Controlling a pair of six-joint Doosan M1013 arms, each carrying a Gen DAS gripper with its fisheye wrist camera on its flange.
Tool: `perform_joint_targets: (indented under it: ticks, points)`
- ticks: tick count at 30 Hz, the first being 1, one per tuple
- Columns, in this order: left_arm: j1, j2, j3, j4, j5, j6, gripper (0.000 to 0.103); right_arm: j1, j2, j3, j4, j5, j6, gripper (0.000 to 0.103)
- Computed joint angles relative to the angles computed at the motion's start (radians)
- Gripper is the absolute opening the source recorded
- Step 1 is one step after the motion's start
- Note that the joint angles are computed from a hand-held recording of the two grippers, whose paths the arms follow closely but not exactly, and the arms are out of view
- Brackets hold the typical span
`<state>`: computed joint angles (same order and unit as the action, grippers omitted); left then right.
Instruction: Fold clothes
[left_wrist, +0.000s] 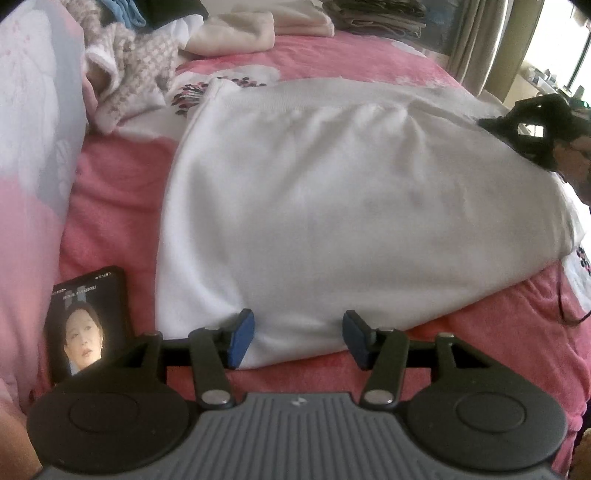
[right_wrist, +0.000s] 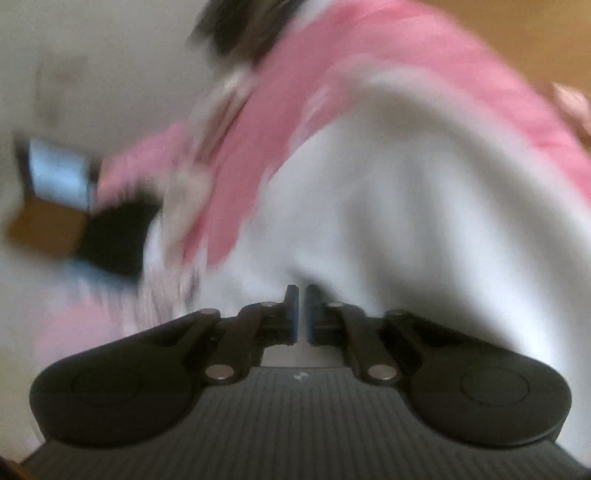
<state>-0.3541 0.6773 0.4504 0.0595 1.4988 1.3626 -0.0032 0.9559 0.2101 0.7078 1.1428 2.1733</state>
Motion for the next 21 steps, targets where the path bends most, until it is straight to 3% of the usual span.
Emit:
perform_joint_targets:
  ticks: [2,4,7,9,12,14,17,19,21]
  points:
    - [0.001,0.005,-0.009,-0.003,0.007,-0.012,0.055,-0.002,-0.067,0.132,-0.061,-0.145,0.047,0.0]
    - [0.004,0.008,-0.017,-0.009,0.012,-0.026,0.055,-0.001,-0.096,0.175,-0.147,-0.226,0.105,0.005]
    - [0.008,0.01,-0.02,-0.017,0.013,-0.047,0.055,-0.003,-0.119,0.196,-0.107,-0.231,0.035,0.005]
    - [0.009,0.013,-0.026,-0.021,0.016,-0.058,0.057,-0.013,-0.149,0.258,0.008,-0.228,-0.054,0.006]
    - [0.01,0.017,-0.034,-0.026,0.02,-0.067,0.057,-0.03,-0.179,0.329,0.059,-0.203,-0.064,0.007]
    - [0.011,0.017,-0.033,-0.028,0.018,-0.068,0.057,-0.035,-0.219,0.401,-0.06,-0.251,0.068,0.005]
    - [0.013,0.01,-0.018,-0.029,0.003,-0.066,0.057,-0.03,-0.296,0.507,-0.344,-0.34,0.305,0.009]
    - [0.012,0.01,-0.017,-0.025,-0.002,-0.062,0.057,-0.028,-0.332,0.543,-0.422,-0.376,0.301,0.009]
    - [0.009,0.012,-0.023,-0.013,0.002,-0.057,0.057,-0.026,-0.351,0.546,-0.381,-0.39,0.164,0.009]
